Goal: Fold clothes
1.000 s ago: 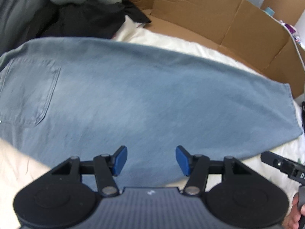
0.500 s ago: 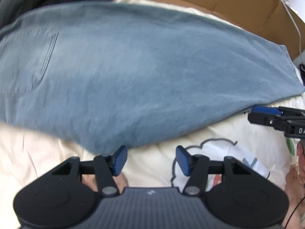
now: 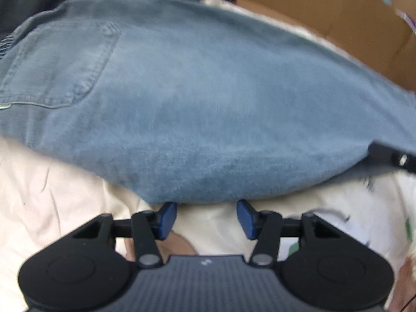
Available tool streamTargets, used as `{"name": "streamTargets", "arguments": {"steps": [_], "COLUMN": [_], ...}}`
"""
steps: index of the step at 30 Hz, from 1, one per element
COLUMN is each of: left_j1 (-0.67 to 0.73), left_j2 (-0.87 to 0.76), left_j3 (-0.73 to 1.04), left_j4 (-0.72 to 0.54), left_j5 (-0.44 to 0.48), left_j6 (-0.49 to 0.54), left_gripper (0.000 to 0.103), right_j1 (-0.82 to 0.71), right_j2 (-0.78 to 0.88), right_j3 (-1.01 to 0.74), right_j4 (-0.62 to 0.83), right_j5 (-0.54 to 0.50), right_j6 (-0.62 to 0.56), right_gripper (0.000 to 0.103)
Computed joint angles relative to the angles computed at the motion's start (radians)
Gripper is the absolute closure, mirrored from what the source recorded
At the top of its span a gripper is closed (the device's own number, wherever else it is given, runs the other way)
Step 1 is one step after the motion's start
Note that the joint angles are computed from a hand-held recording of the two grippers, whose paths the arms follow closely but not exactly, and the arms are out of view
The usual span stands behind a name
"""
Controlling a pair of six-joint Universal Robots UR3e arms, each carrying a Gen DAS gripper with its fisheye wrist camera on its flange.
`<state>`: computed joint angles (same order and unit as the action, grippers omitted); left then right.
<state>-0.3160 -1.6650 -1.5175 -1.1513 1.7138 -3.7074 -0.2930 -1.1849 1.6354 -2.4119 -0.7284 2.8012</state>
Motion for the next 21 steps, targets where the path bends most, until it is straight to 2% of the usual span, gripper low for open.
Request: {"name": "streamTargets", "arguments": {"steps": [10, 16, 21], "left_j1": [-0.001, 0.015, 0.058], "left_j2": [0.016, 0.029, 0.071], "left_j3": [0.007, -0.056, -0.129], "left_j4": [0.079, 0.17, 0.221], "left_j5": [0.069, 0.11, 0.094], "left_j6": [0.012, 0.002, -0.016], "left_gripper": [0.052, 0.052, 0.05], "right_j1": [0.121, 0.214, 0.275], "right_j2": [0.068, 0.142, 0.191], "right_j3": [-0.137, -0.265, -0.364], "right_j4": [0.153, 0.219, 0.276], "right_j5": [-0.038, -0.085, -0.111], "right_j6": [-0.219, -0.277, -0.327], "right_gripper": [0.03, 0.03, 0.03]}}
